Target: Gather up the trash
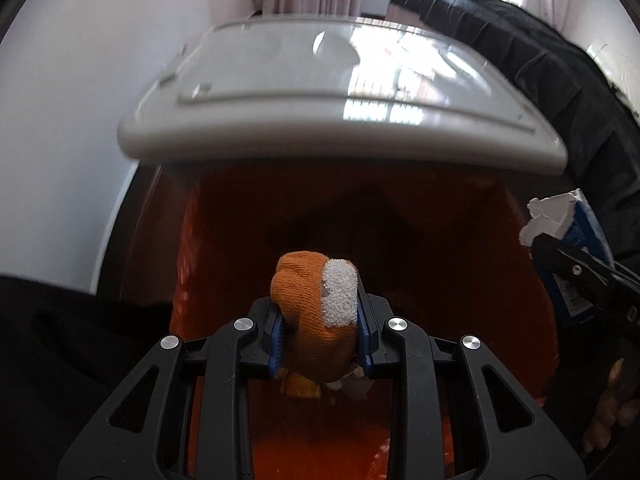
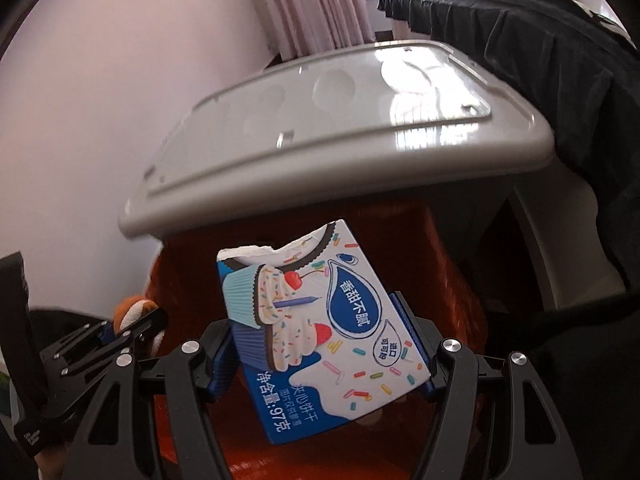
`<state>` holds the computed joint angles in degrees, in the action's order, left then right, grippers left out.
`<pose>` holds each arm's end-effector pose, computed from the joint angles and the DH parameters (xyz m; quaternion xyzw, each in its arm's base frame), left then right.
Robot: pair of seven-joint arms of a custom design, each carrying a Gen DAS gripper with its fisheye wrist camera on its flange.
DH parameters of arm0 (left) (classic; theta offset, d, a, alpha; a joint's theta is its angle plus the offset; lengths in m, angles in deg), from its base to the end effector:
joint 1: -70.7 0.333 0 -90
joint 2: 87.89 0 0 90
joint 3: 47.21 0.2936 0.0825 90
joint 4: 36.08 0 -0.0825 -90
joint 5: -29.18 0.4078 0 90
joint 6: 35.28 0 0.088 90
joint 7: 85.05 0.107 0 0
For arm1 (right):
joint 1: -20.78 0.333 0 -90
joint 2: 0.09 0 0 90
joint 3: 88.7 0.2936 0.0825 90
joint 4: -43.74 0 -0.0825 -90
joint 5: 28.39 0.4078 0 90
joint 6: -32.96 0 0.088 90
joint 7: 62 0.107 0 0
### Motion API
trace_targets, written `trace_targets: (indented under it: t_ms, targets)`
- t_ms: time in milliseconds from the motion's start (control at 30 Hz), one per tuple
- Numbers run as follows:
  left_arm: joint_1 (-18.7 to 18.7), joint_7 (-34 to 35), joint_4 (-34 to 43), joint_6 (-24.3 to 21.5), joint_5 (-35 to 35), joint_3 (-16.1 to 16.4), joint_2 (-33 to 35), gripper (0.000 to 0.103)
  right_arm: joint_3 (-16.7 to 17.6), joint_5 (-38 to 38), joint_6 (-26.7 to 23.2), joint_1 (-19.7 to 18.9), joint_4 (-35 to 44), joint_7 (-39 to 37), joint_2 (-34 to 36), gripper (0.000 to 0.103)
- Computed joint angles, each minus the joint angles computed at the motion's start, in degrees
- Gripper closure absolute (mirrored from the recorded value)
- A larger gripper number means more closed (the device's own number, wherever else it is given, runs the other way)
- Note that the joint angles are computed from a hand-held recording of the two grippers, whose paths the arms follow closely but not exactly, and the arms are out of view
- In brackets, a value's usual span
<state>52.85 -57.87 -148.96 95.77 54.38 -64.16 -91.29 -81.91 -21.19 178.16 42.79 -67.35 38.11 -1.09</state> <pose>0.4961 -0.3362 0.5063 -0.7632 0.5885 -0.1930 0.1842 0.5457 0.2989 0.5283 -0.7510 0.5856 -0.0858 0.2926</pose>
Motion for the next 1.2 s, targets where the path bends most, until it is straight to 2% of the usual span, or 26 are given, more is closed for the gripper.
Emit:
trace_targets:
  t_ms: [167,400,767,800,833,867,900,1000,1200]
  targets:
    - [0.4,0.9,-2.4,1.4,-5.5,0.7,0.8,0.076,0.7,-3.9,-1.0,0.8,-1.2,-0.5,0.5,0.037]
    - [-0.5,0.3,0.1,-0.4,-3.1,1.2,4.6,0.075,1.1,-3.9,-3.0,0.9,3.4,0.9,6.1,0.036]
    - [-1.1,0.7,0.4,-1.4,-3.3,1.9,4.7,0.073,1.1,-2.5,-4.5,0.1,2.4,0.3,5.6,0.035]
    - [-1.2,0.2,1.0,-2.2,-2.4,1.9,5.1,0.067,1.1,-2.6,-4.6,0.1,2.3,0.2,5.4,0.034]
    - [-1.3,-0.2,1.5,-3.3,-1.5,1.9,5.4,0.053,1.1,-3.2,-4.9,0.2,2.6,0.6,5.5,0.031]
    - [-1.5,-0.7,2.2,-4.5,-0.7,1.9,5.9,0.043,1.0,-3.7,-5.1,0.3,2.7,1.1,5.6,0.021]
    - [-1.8,-1.5,2.7,-5.8,0.4,1.8,6.1,0.031,0.9,-4.6,-5.0,0.3,2.6,2.1,5.4,0.018]
    - [-1.7,-2.8,1.4,-3.9,0.8,2.1,4.9,0.029,0.7,-4.9,-4.1,0.1,2.1,3.6,4.8,0.017]
    - [-1.4,-2.1,1.2,-3.8,-0.2,2.1,4.9,0.029,0.3,-4.9,-3.7,-0.4,1.5,5.7,4.1,0.017]
